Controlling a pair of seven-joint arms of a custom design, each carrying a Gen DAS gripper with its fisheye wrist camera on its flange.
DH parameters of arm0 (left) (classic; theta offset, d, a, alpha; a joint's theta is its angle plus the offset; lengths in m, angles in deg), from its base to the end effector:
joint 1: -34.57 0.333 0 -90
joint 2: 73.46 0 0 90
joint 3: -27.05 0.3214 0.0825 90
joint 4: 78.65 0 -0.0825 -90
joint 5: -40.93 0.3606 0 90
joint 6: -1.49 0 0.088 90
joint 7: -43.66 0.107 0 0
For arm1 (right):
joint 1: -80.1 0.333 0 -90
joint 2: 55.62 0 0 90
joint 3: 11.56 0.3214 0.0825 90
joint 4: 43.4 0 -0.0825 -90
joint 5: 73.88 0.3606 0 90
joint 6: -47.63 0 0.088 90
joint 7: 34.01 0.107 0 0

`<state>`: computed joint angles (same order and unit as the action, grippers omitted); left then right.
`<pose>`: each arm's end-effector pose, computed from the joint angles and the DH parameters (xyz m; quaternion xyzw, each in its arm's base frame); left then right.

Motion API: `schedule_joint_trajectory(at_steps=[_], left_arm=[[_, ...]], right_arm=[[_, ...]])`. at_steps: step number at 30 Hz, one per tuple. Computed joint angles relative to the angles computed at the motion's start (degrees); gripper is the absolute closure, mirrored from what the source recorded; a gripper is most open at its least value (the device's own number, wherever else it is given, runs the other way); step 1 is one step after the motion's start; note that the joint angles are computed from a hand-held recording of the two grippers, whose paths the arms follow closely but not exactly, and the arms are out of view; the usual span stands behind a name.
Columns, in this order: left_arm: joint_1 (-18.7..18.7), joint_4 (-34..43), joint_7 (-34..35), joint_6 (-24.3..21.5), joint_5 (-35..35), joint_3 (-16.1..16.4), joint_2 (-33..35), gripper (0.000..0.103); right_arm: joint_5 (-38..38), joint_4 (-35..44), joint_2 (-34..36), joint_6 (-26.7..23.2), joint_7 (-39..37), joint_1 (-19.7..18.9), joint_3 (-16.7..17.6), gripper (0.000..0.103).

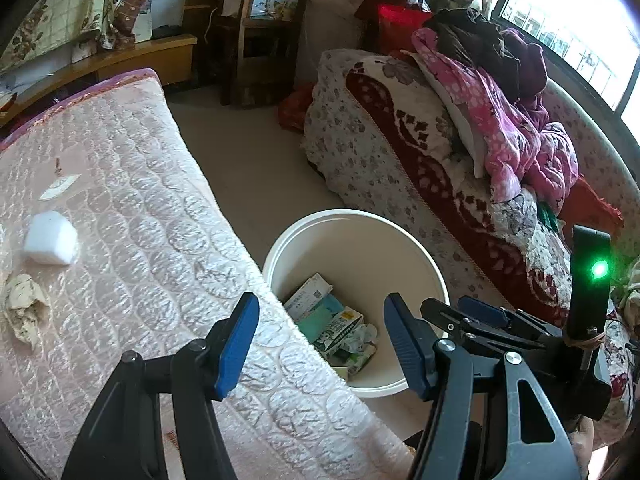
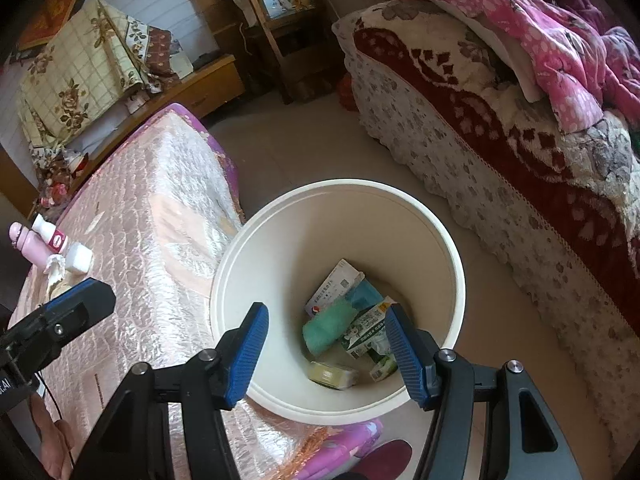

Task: Collect trash
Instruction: 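Move both tools back over the bed toward the snack wrapper and tan cloth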

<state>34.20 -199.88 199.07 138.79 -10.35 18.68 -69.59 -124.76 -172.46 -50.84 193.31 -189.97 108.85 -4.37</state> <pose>0.5495 -0.0896 0.4251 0.4062 -0.8468 0.3434 0.0039 0.4247 0.3190 0.3666 -0.4186 0.8609 -0.1889 0.2188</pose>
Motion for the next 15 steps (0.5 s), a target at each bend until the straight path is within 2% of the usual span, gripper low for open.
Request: schedule_joint_trajectory(at_steps=[15], left_arm=[[3.1,-1.4,2.5,2.8,-2.2,2.7,-1.3,0.037]], right_arm=[[0.6,6.9,3.7,-2.0,-4.6,2.5,0.0,0.038]])
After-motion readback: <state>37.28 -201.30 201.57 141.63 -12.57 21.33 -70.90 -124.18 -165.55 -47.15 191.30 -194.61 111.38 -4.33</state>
